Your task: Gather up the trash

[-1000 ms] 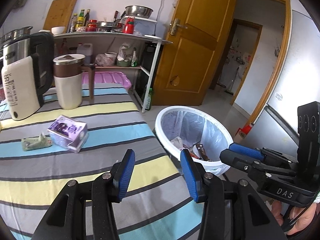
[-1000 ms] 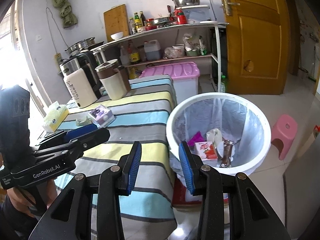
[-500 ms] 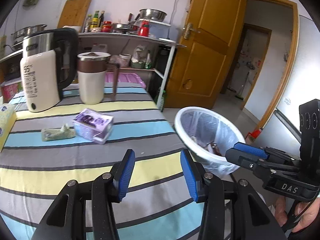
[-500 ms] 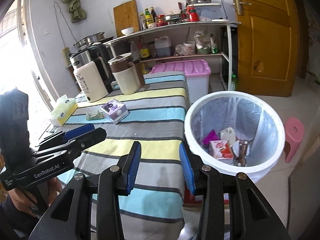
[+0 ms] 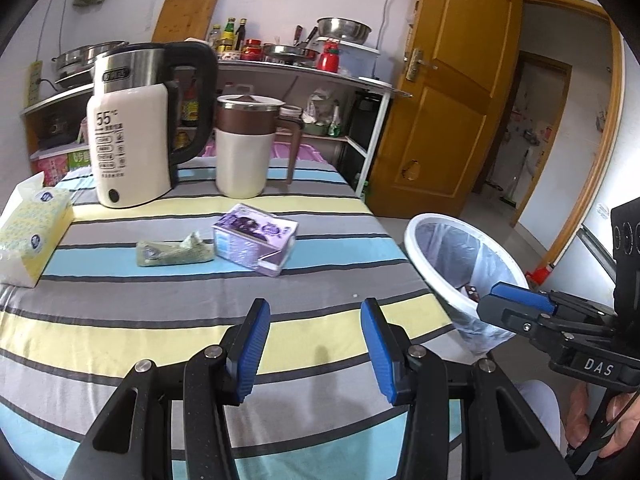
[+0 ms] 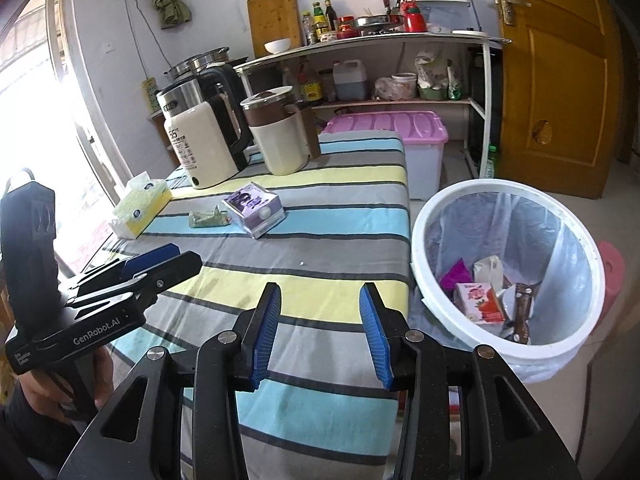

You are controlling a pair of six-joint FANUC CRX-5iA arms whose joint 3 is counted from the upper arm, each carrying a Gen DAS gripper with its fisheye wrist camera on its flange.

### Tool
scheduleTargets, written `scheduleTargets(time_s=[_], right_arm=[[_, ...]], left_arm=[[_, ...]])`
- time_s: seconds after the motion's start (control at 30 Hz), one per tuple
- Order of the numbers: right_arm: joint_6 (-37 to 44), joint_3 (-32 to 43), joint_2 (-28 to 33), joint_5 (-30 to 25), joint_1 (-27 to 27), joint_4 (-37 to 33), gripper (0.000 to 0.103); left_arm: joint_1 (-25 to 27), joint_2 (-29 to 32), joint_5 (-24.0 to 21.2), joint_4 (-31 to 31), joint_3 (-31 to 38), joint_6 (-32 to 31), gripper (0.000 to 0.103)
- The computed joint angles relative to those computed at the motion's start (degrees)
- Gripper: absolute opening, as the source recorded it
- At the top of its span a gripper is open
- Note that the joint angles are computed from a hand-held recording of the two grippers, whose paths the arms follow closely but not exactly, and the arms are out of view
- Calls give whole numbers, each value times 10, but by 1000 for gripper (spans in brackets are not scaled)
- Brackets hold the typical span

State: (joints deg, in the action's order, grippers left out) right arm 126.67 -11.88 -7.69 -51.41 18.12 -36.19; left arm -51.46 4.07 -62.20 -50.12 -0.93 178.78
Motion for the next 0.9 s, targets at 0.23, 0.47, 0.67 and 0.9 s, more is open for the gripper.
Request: scheduleTargets(time_s=[0.23,0.47,0.67,0.9], right_arm=[[2,5,6,0,10,0,52],[4,12,16,6,27,3,52],[11,18,25,13,46,5,55],[24,37,48,17,73,9,55]], left_arm=[[2,-14,-20,-1,-18,18,47],[11,-30,-32,2,-36,30,47],[25,-43,-30,5,-50,24,47],[57,-64,-17,17,-71,-9,47]])
